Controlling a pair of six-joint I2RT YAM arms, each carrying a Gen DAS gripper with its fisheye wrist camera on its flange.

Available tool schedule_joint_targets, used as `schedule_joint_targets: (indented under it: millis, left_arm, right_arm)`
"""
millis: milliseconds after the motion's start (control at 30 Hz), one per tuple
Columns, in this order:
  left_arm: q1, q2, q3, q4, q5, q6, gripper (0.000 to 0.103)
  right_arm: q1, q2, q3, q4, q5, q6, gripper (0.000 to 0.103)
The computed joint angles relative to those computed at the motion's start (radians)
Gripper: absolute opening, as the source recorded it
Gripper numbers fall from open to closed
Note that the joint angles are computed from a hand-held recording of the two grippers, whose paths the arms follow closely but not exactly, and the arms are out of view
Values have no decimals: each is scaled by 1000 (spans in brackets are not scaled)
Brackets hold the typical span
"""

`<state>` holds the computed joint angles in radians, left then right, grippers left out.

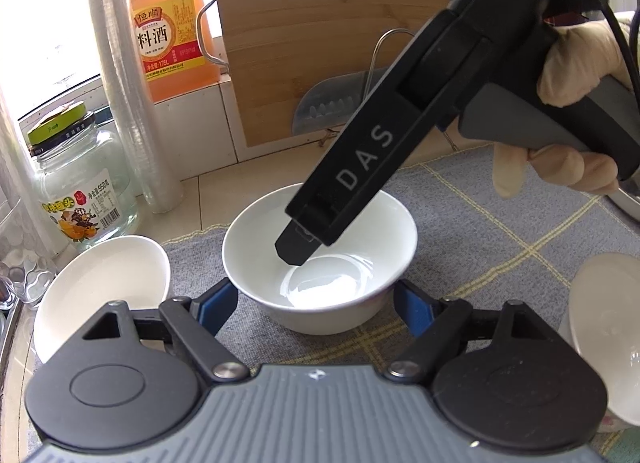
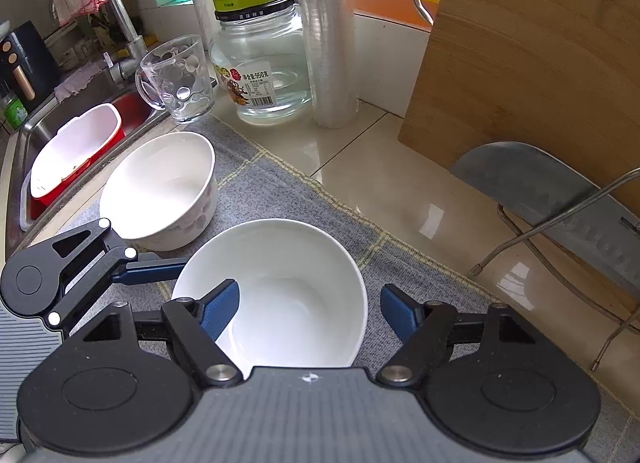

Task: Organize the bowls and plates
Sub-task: 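Close the right tool on the bowl rim while the left tool grips the opposite rim, then lift and carry the bowl with both tools over the first placed bowl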

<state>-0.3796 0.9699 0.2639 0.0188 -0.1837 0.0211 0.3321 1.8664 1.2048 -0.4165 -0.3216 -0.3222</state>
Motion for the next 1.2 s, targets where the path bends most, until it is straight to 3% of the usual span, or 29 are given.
schedule_joint_targets:
  millis: [333, 567, 933, 1200]
  left_arm:
    - [6, -6, -10, 9, 15, 9, 84]
    - [3, -44, 0, -43, 26, 17, 85]
    - [-49, -172, 35, -247, 22, -28, 85]
    - [-183, -259, 76, -387, -81, -83, 85]
  right_arm:
    - [3, 9, 7, -5, -25, 18, 77]
    - [-1, -13, -8, -10, -38, 49, 77]
    - [-5, -119, -74, -44, -69, 72, 77]
    - [-19, -222, -137, -84, -88, 54, 77]
